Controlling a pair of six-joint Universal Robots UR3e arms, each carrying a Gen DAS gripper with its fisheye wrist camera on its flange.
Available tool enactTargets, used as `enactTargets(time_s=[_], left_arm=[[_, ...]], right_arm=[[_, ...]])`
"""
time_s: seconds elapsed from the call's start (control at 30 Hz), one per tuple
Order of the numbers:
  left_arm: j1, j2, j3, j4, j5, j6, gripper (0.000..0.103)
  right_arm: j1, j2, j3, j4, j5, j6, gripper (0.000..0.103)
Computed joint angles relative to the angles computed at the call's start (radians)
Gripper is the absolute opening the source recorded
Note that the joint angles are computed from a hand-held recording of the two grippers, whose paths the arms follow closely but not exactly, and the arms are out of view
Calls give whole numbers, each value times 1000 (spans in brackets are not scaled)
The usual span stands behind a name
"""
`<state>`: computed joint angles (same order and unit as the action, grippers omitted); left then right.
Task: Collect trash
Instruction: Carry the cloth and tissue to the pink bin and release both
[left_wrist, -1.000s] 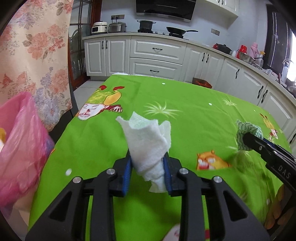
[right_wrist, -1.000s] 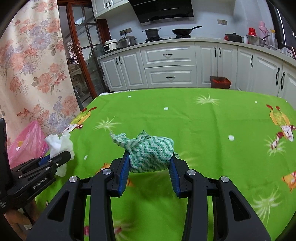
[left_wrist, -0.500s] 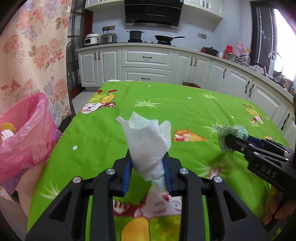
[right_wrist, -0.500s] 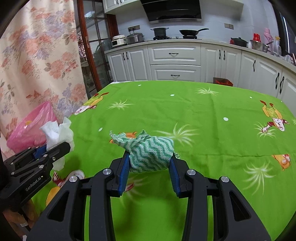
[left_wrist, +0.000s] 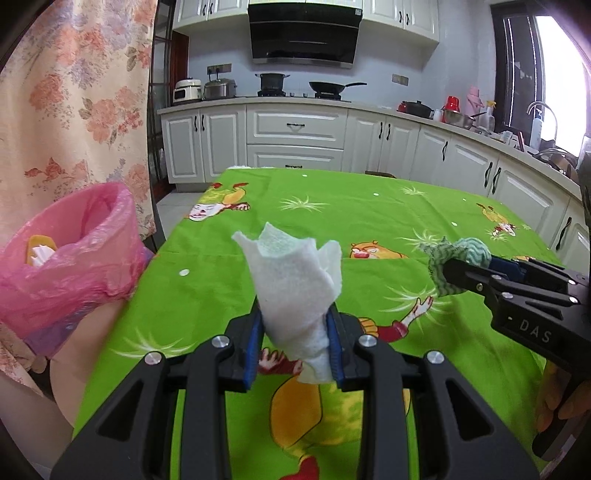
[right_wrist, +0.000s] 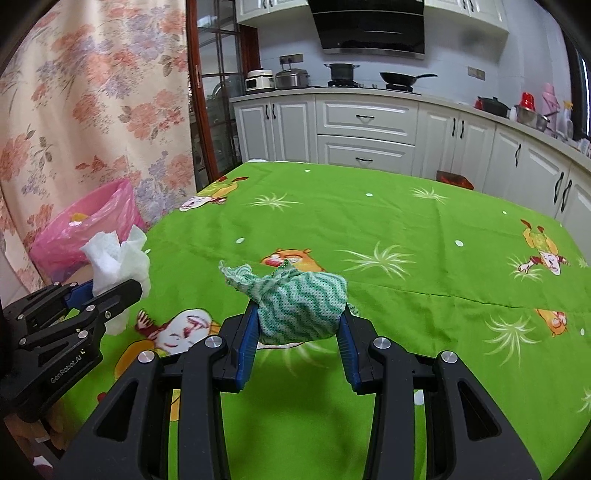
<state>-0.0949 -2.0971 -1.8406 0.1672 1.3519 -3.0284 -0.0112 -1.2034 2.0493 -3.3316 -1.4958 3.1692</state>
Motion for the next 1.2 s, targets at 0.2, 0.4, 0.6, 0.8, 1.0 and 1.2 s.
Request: enactTargets(time_s=[0.2, 0.4, 0.6, 0.8, 1.0, 1.2], left_arm=[[34, 83, -138, 105, -21, 36, 30], [102, 178, -246, 170, -72, 69, 30], [182, 263, -325, 190, -120, 81, 30], [281, 309, -332, 169, -169, 97, 30], [373, 334, -289, 118, -201, 97, 33], [469, 316, -186, 66, -204, 77, 34]], right_arm=[[61, -20, -14, 25, -33, -15, 38], [108, -30, -42, 62, -26, -25, 38], [162, -17, -115, 119, -12, -40, 38], [204, 37, -266, 203, 7, -53, 38], [257, 142, -506, 301, 50, -82, 38], [295, 288, -812, 419, 100, -94, 38]])
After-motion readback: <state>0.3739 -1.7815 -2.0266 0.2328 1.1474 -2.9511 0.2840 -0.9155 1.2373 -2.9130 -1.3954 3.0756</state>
